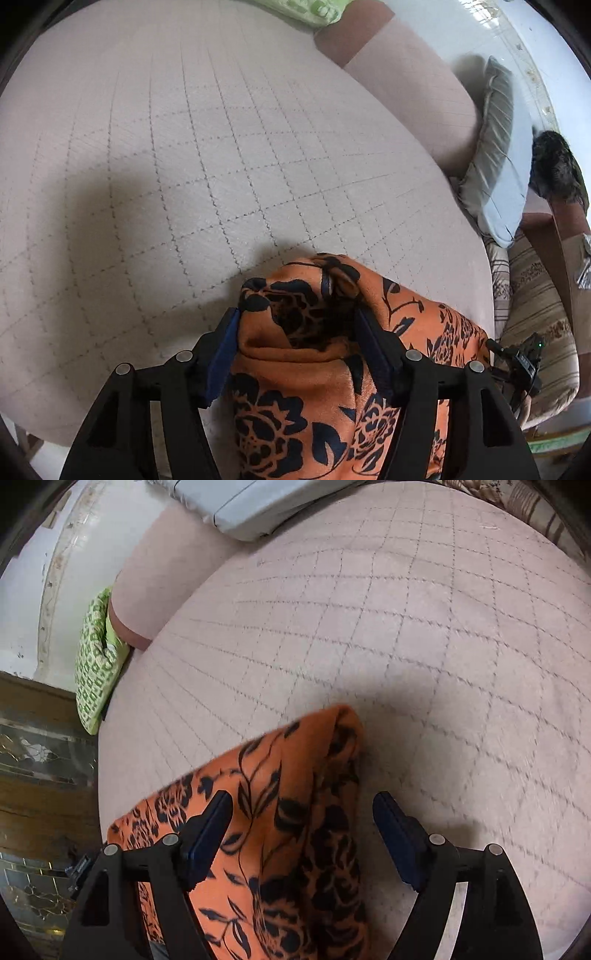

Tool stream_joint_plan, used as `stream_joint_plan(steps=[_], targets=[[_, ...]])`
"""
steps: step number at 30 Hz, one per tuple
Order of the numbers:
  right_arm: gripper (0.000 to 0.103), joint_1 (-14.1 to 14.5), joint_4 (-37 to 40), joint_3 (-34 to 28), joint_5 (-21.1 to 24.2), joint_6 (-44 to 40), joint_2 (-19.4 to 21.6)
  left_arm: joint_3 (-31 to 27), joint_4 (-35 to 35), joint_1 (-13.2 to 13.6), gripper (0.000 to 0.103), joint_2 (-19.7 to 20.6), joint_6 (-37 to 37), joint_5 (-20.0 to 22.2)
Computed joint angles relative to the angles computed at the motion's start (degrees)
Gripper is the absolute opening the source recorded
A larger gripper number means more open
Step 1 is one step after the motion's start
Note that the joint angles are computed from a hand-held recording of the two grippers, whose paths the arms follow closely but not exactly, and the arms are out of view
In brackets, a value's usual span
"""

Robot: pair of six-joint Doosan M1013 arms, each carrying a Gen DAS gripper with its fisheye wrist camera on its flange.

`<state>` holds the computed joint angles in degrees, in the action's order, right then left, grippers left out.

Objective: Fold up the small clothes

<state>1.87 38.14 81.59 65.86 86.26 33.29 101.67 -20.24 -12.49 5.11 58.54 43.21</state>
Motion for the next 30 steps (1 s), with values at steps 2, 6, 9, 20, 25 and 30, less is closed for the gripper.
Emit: stream_joint_plan(steps=[2,6,9,20,25,30], targets=[[0.081,-0.15,1.52,-0.45,0.29,-0.38,0.57,-0.35,-2.40,0.73,0.065,1.19,0.45,0.34],[0.079,0.32,0.52,-1.99,1.76,-0.35,1.69,-0.78,-5.40,2.42,0.065,1.62,3.53,0.58],[0.077,0.59,-0.29,-2.01,1.70,-0.75,1.46,1.48,-9.06,4.28,0.067,-0.54,4.65,-2.28],[0.079,0.75,-1.65,-1.44,1.81,-1.26,0.94,3.24,-18.40,4.80,0.079,-1.36,13.18,-6.42],[0.079,0.62,-2.15,-1.91,3.46,-2.85,1.17,-1.45,0.37,1.42,0.079,2.34,3.16,2.00],[0.078,1.30,-3.93,-2.25,3.17,-2.26,1.22,-4.56,10.08,-1.78,0.082,4.65,-0.30,5.39]])
